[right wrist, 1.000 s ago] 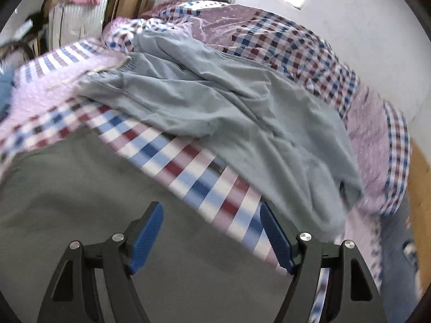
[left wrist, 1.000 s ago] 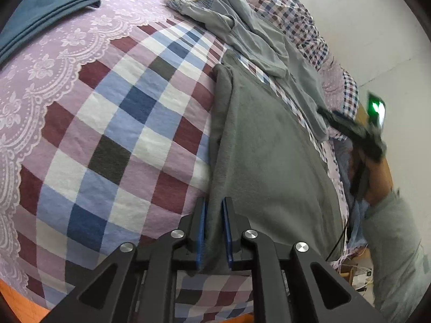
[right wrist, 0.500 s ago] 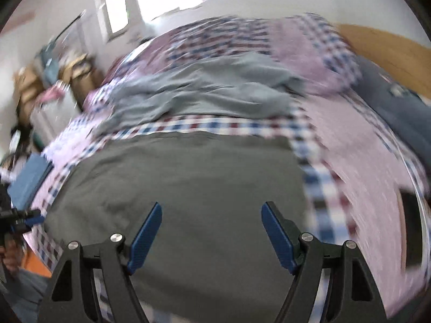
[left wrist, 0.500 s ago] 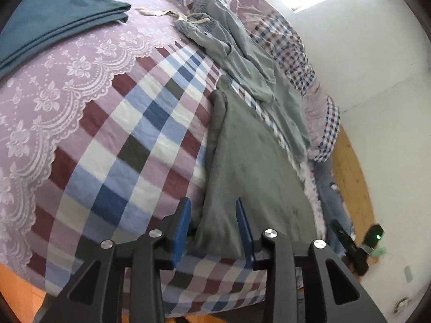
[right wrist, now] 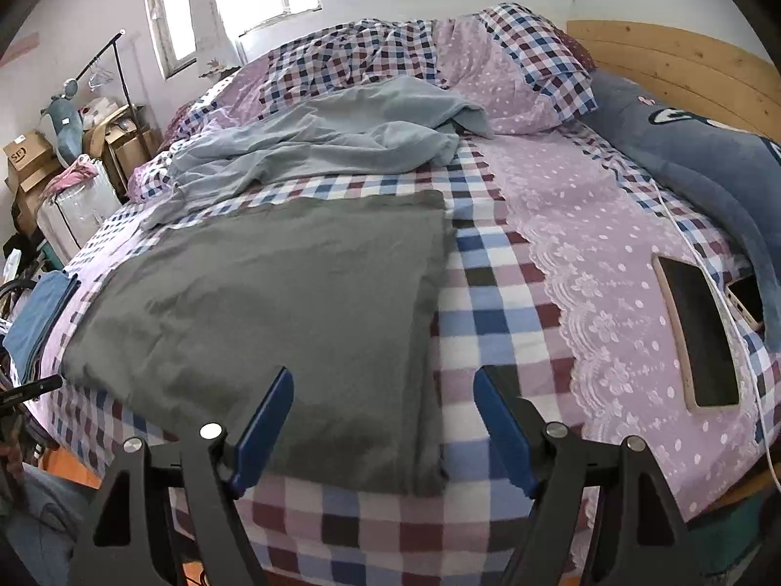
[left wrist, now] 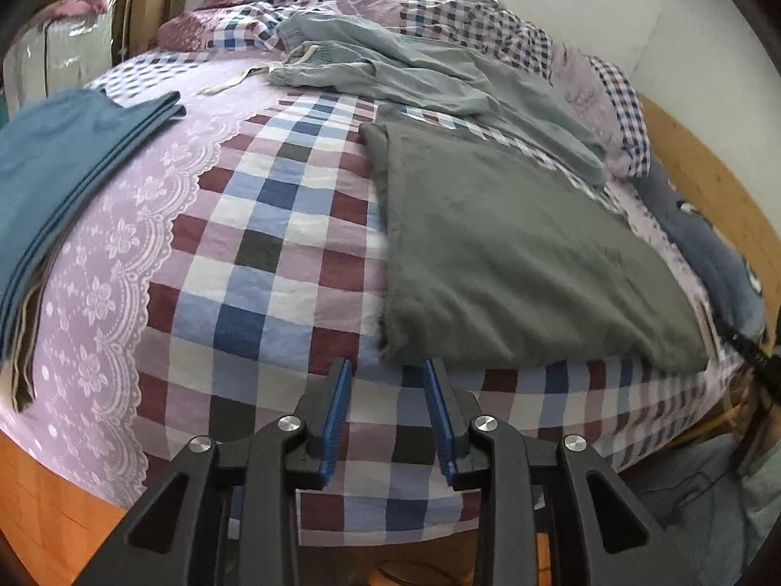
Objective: Fold clothes
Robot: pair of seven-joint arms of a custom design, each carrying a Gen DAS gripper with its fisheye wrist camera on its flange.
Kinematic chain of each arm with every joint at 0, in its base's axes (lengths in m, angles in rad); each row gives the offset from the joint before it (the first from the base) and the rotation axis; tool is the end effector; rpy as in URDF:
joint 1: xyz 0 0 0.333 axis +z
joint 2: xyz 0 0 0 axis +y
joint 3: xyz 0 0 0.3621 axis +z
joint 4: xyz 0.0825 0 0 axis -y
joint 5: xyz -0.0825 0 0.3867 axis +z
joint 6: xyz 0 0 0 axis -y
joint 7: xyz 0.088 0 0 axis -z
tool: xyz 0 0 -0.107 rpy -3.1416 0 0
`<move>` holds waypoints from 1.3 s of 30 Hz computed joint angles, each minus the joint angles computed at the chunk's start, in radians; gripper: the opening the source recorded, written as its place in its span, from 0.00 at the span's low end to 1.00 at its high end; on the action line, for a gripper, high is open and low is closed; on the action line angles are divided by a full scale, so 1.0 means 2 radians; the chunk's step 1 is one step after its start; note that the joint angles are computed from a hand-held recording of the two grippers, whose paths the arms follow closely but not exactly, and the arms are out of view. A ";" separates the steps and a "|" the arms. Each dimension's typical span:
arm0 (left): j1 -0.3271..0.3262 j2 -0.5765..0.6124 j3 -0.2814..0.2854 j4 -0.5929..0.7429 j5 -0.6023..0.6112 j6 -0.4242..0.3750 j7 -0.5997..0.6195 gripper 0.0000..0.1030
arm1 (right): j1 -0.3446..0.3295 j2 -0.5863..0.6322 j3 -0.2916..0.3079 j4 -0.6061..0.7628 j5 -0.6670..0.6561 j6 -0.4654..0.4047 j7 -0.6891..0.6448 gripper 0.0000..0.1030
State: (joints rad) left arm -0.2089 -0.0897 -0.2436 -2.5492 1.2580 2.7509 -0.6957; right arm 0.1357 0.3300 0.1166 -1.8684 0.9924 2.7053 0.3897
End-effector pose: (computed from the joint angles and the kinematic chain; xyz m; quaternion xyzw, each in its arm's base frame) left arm 0.3885 -0.2320 0.3559 -0.8528 0.4065 -0.2606 0.1991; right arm 0.6639 0.1333 0.4253 -0.8164 0.4307 -0.1039 0.3703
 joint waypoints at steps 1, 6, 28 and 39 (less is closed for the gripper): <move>-0.001 0.002 0.000 0.002 -0.006 -0.004 0.010 0.32 | -0.002 0.001 -0.002 0.000 -0.001 -0.002 0.003 0.77; -0.007 0.018 -0.001 0.018 -0.026 -0.026 0.055 0.29 | -0.003 -0.002 -0.015 -0.005 -0.028 -0.001 0.021 0.63; -0.024 0.007 -0.010 0.028 -0.013 -0.088 0.028 0.03 | -0.014 -0.013 -0.005 -0.033 -0.051 -0.020 -0.033 0.03; -0.031 0.011 -0.008 0.032 -0.071 -0.103 0.076 0.02 | 0.013 0.008 -0.047 -0.023 -0.141 0.050 0.122 0.00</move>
State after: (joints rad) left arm -0.2701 -0.0681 -0.2605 -2.4850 1.1166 2.5451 -0.5432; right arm 0.1619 0.3465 0.0223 -1.9144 0.7097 2.8045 0.6332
